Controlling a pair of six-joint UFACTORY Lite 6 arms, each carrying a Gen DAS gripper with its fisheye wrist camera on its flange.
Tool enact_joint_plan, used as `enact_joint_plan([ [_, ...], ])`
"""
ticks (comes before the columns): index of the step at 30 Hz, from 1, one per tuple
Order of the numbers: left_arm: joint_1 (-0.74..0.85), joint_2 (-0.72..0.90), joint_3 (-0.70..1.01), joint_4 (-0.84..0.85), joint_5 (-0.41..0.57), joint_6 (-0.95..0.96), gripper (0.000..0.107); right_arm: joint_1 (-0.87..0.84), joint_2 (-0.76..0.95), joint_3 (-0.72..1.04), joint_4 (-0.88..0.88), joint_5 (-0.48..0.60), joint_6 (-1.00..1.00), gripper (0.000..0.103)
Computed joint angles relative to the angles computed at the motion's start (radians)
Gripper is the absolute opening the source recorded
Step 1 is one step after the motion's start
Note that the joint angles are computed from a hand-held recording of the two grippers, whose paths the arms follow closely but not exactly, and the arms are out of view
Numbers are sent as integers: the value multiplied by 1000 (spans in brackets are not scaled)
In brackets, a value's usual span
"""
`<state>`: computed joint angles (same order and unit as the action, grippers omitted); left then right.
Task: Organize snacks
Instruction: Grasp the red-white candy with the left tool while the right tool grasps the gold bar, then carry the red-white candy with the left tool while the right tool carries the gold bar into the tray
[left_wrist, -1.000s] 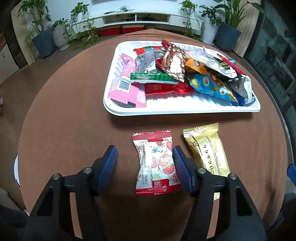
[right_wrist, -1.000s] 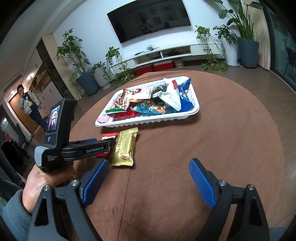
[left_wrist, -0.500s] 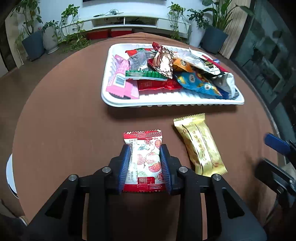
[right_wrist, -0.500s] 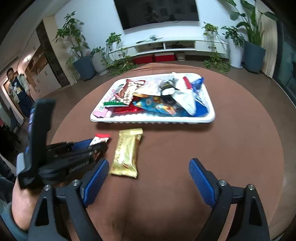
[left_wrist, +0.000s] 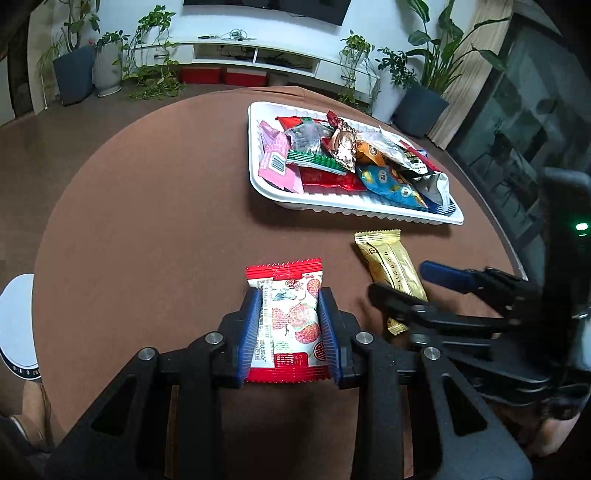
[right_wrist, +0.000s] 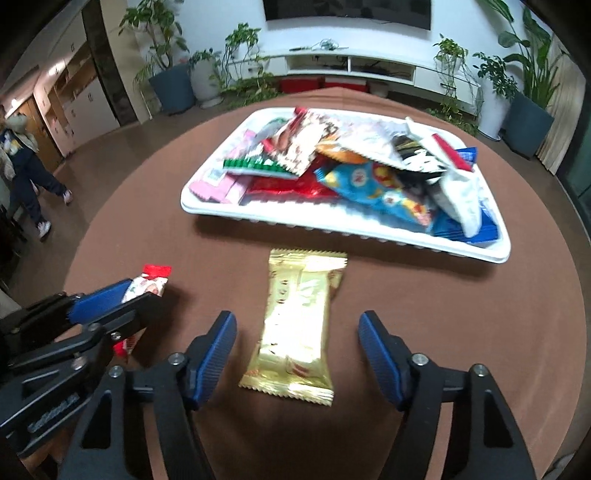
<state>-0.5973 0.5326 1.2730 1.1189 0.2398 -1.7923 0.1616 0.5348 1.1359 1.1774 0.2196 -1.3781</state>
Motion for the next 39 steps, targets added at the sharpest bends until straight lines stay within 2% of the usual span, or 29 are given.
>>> enact_joint_plan([
  [2, 0, -7, -17, 66, -6, -67, 29, 12, 15, 9, -27, -20, 34, 67],
  [7, 2, -20, -46, 155, -16, -159, 29, 28, 16, -5, 61, -71, -61, 65],
  [9, 2, -20, -48, 170, -22, -172, 29, 22, 8, -15, 102, -70, -105, 59],
  [11, -2, -22, -53, 184, -23, -183, 29, 21, -3, -26, 101, -69, -109, 37],
  [12, -3, -19, -48, 174, -21, -171, 29, 17, -7, -28, 79, -68, -89, 34],
  [14, -5, -10, -37, 164, -19, -160, 29, 1, -9, -23, 14, -47, -37, 34],
  [18, -19, -16, -36, 154, -6, -149, 29, -44, -22, -36, 14, 12, -48, 33],
  [24, -48, -24, -26, 111, 11, -112, 29, -156, -87, -121, 132, 98, -191, 33],
  [30, -78, -46, -11, 74, 12, -78, 29, -318, -168, -185, 172, 216, -265, 33],
  [34, -90, -46, 61, -46, 45, 70, 29, -417, -202, -156, 131, 282, -237, 33],
  [39, -62, -40, 194, -229, 107, 325, 29, -516, -175, -8, 55, 358, -141, 33],
])
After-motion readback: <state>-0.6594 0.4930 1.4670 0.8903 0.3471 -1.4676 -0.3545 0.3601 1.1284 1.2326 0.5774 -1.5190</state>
